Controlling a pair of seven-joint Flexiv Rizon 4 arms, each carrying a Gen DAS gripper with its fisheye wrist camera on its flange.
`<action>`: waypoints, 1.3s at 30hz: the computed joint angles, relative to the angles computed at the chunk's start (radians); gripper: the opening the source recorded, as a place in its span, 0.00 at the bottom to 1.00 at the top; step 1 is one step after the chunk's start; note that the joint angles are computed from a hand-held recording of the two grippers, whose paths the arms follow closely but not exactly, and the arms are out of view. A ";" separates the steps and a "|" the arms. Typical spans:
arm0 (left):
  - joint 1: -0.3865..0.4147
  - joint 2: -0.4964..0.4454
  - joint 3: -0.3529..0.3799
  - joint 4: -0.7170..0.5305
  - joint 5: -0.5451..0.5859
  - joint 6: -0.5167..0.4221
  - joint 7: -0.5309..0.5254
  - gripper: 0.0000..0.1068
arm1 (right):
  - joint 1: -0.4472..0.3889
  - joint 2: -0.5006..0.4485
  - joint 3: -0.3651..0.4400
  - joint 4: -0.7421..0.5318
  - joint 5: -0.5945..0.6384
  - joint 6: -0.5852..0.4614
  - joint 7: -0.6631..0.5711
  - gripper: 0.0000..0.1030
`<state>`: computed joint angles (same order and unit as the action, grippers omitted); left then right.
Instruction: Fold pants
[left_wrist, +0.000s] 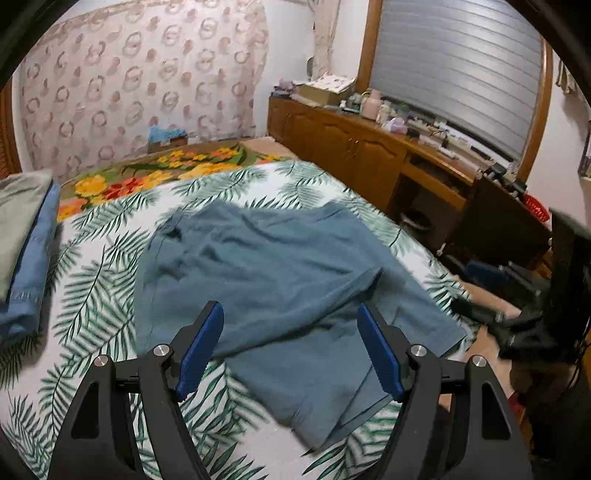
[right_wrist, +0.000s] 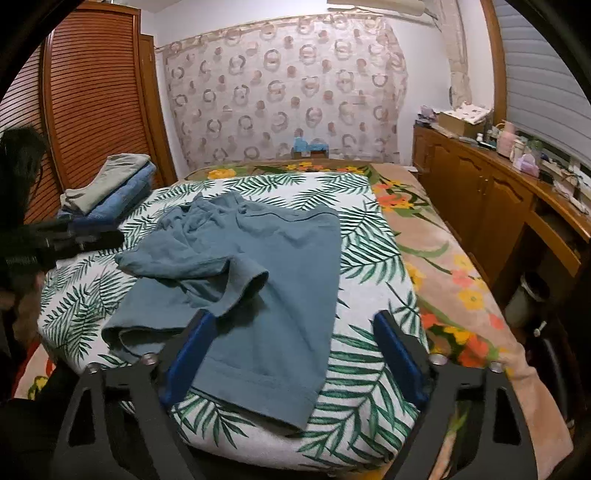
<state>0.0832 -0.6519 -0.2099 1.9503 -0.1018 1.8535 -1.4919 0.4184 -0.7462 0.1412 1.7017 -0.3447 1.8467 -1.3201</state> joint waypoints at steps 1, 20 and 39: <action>-0.001 -0.001 0.003 0.005 0.001 0.003 -0.001 0.71 | -0.029 -0.010 0.036 -0.015 -0.020 -0.013 -0.002 0.74; 0.020 -0.040 -0.051 0.041 0.053 -0.041 0.039 0.71 | -0.179 -0.212 0.393 -0.389 -0.042 -0.435 -0.281 0.50; -0.211 0.002 0.214 0.084 -0.077 0.007 0.070 0.71 | -0.187 -0.045 0.377 -0.191 0.204 -0.250 -0.417 0.06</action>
